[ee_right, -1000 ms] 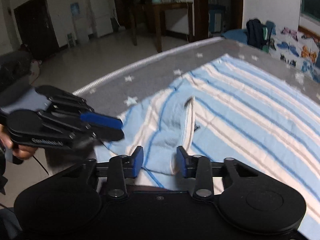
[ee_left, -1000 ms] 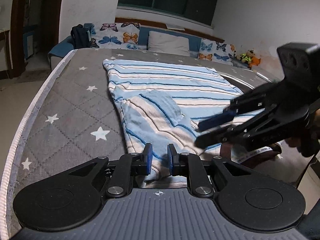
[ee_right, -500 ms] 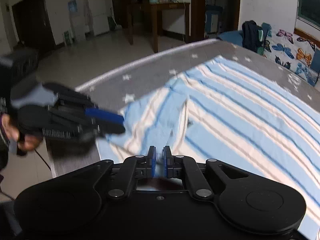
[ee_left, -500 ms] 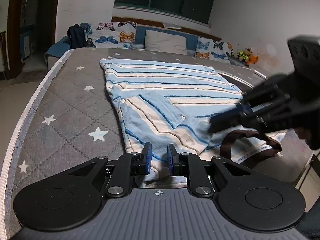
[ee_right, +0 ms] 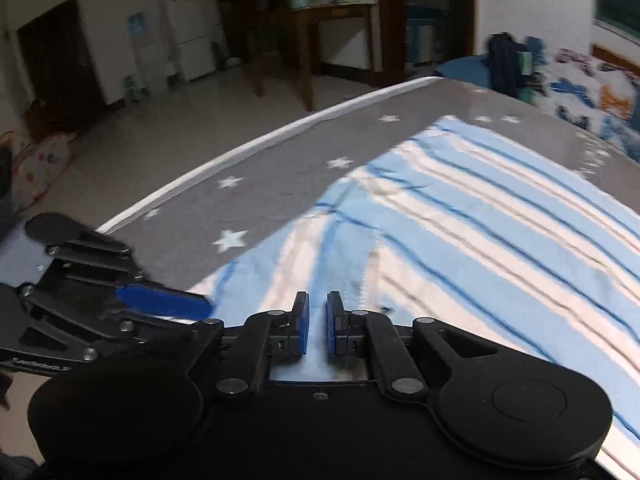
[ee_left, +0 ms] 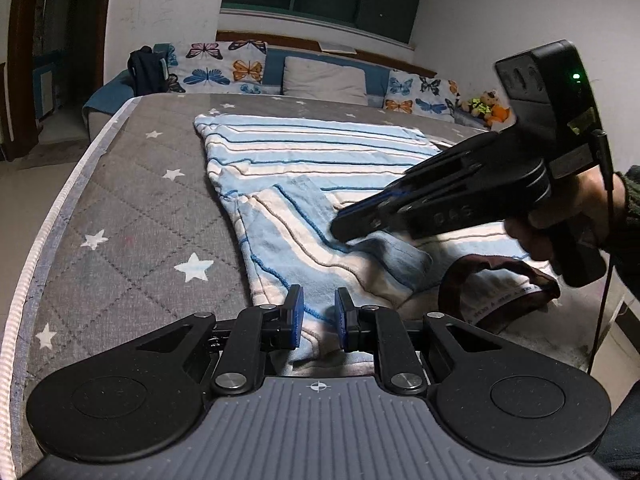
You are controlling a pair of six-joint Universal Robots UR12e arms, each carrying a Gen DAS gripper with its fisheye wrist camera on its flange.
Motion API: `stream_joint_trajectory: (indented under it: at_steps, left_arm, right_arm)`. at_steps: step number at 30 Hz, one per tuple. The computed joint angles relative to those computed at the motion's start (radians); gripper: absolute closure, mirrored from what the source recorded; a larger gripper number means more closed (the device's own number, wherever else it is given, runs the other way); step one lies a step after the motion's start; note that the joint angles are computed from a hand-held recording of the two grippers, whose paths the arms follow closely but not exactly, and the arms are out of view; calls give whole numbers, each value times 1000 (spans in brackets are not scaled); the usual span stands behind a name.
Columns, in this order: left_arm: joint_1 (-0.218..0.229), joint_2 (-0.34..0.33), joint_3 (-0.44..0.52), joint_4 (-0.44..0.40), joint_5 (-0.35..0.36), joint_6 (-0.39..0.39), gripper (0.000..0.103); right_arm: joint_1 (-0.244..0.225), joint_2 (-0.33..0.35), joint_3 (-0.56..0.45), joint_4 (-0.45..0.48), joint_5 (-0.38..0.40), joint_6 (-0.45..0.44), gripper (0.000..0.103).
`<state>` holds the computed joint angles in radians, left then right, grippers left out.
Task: Fold clothes
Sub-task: 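Release the folded side with the left gripper and move the right gripper toward the shirt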
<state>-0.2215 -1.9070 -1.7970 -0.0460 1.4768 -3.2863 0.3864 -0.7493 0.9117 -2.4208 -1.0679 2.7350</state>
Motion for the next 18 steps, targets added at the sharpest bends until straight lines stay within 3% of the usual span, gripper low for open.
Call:
stream_joint_trajectory:
  at_steps: [4, 8, 18]
  left_arm:
    - [-2, -1, 0, 0, 4, 10, 86]
    - [-2, 0, 2, -9, 2, 19, 86]
    - [-21, -10, 53, -71, 35, 44, 81]
  right_arm:
    - [-6, -48, 78, -29, 34, -54, 89]
    - [0, -69, 117, -15, 2, -126, 88]
    - [-36, -144, 253, -122, -39, -21, 85]
